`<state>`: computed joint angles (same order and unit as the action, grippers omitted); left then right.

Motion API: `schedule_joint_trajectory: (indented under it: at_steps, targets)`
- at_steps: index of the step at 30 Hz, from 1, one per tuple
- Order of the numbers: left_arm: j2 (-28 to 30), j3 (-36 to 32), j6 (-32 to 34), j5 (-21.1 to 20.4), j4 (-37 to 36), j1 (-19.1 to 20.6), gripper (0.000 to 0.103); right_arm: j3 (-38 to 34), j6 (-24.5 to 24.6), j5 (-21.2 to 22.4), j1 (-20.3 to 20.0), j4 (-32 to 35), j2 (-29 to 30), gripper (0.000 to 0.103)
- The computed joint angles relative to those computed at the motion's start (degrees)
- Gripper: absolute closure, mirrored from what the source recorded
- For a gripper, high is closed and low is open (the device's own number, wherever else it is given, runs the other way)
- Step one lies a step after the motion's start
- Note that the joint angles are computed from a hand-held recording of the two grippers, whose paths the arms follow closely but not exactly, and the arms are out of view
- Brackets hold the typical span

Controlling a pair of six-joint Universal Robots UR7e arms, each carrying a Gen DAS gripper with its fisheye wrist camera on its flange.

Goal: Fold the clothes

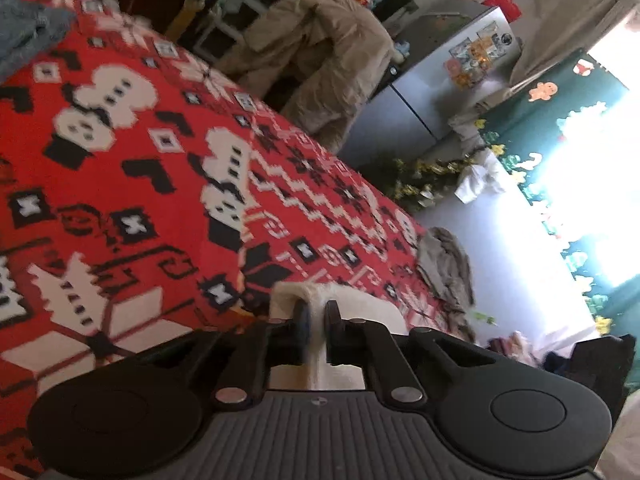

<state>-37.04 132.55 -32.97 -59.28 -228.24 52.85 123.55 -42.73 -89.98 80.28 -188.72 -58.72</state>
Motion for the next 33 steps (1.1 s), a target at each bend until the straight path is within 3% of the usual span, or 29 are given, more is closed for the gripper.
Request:
schedule_joint_trajectory:
  at_steps: [1,2,4,5,6,8,12,14,17,23,25,27,28,33]
  targets:
    - [0.0,-0.19,-1.2,-2.0,-0.84,1.05,0.078,0.09,-0.37,1.08,-0.16,0.77,-0.48,0.094]
    - [0.05,-0.42,-2.48,-4.02,-1.7,2.12,0.073,0.12,-1.28,2.01,-0.08,1.6,-0.63,0.094]
    - [0.24,-0.92,-5.39,-7.36,-3.35,3.96,0.072,0.0,-2.85,3.42,0.25,3.38,-0.56,0.094]
    - [0.38,-1.05,-5.09,-6.26,-3.34,3.77,0.072,-0.26,-3.13,3.74,0.45,4.52,-0.29,0.094]
    - [0.61,-1.17,-4.85,-4.01,-3.22,3.11,0.085,-0.38,-3.1,3.77,0.73,4.87,0.16,0.094]
    - [1.33,-1.39,-3.6,1.24,-3.05,1.3,0.094,-0.11,-3.52,3.69,0.75,4.32,0.78,0.095]
    - [1.29,-0.81,-2.23,6.45,-1.52,-1.64,0.094,1.9,-4.16,3.56,-0.05,0.84,-0.06,0.101]
    - [0.63,0.43,-3.3,8.63,-1.48,-2.99,0.09,3.4,-4.94,3.1,-0.57,-0.7,-1.47,0.095]
    - [-0.28,2.56,-4.84,11.62,-2.12,-5.39,0.084,5.99,-6.66,4.26,-2.16,0.12,-5.09,0.095]
    - [0.48,3.96,-2.33,4.49,-1.99,-8.39,0.083,11.52,-10.6,4.47,-3.6,0.77,-8.63,0.095]
    - [1.44,3.22,-1.34,1.63,0.03,-8.81,0.09,13.09,-11.06,4.85,-4.02,0.73,-9.14,0.095]
    - [1.86,3.3,-3.02,1.69,4.34,-9.29,0.092,14.7,-11.82,4.54,-4.16,0.82,-9.84,0.095]
    - [2.41,4.03,-3.68,2.51,4.49,-9.87,0.098,15.71,-12.52,4.16,-4.33,0.6,-10.26,0.095]
    - [3.56,9.91,-8.45,6.09,2.93,-14.0,0.101,21.11,-17.11,4.6,-6.9,-0.47,-14.07,0.095]
